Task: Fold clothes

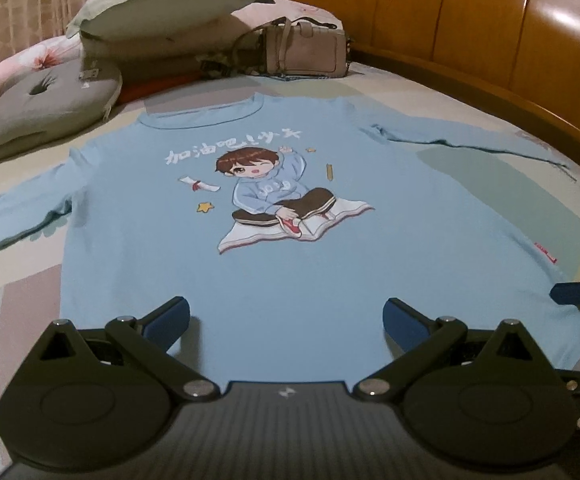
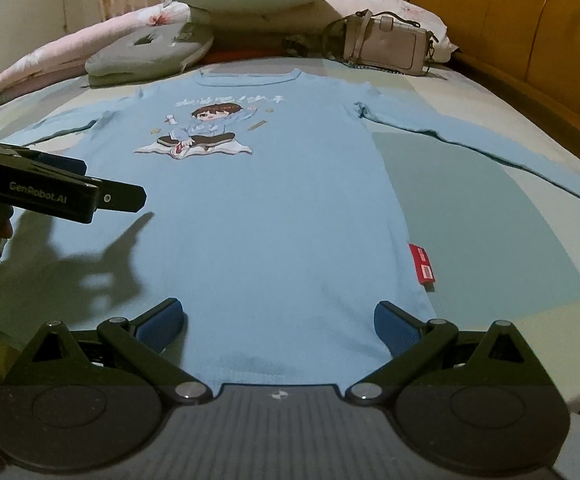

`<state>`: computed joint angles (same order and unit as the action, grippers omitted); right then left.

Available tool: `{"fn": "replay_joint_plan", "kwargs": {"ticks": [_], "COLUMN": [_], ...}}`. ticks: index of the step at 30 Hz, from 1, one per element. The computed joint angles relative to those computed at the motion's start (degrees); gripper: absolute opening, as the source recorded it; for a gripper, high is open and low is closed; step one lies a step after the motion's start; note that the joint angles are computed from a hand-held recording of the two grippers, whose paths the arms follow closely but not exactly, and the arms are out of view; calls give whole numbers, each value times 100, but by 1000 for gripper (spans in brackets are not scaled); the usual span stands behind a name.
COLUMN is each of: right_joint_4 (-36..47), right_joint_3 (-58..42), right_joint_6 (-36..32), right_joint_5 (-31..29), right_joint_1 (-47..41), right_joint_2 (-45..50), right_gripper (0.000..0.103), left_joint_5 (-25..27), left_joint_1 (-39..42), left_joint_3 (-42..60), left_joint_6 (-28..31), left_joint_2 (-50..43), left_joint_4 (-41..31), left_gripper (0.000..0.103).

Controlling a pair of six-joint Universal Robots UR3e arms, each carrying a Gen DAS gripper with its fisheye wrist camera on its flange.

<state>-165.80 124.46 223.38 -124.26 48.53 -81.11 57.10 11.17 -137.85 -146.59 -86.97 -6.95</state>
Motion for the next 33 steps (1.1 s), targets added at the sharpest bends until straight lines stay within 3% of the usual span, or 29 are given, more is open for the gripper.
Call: {"fn": "replay_joint_plan", "kwargs": {"ticks": [6, 12, 16, 22, 27, 33], "right_joint_4": [636, 498, 560, 483, 686, 2618], "right_joint_3": [-267, -437, -184, -111, -1398, -4700], "right_joint_6": [184, -97, -9, -1057, -1977, -1885], "right_joint_5": [-105, -329, 451, 857, 1145, 2036], "right_joint_1": [43, -136, -542, -1651, -3217, -4631], "right_joint_2": [-240, -172, -260, -981, -493, 1708], "right_gripper": [103, 103, 103, 103, 103, 103], "left_joint_5": [-308, -378, -330, -45, 113, 385], "left_joint_1": [327, 345, 214, -107, -232, -343], "left_joint_3": [-116, 68, 253, 493, 631, 839], "left_joint_6": [6, -295, -504, -702, -887, -1012], "left_joint_2": [420, 329, 116, -292, -600, -964], "left_joint_4": [-287, -328, -246, 77, 436, 653], "left_gripper": [102, 102, 102, 102, 102, 102]}}
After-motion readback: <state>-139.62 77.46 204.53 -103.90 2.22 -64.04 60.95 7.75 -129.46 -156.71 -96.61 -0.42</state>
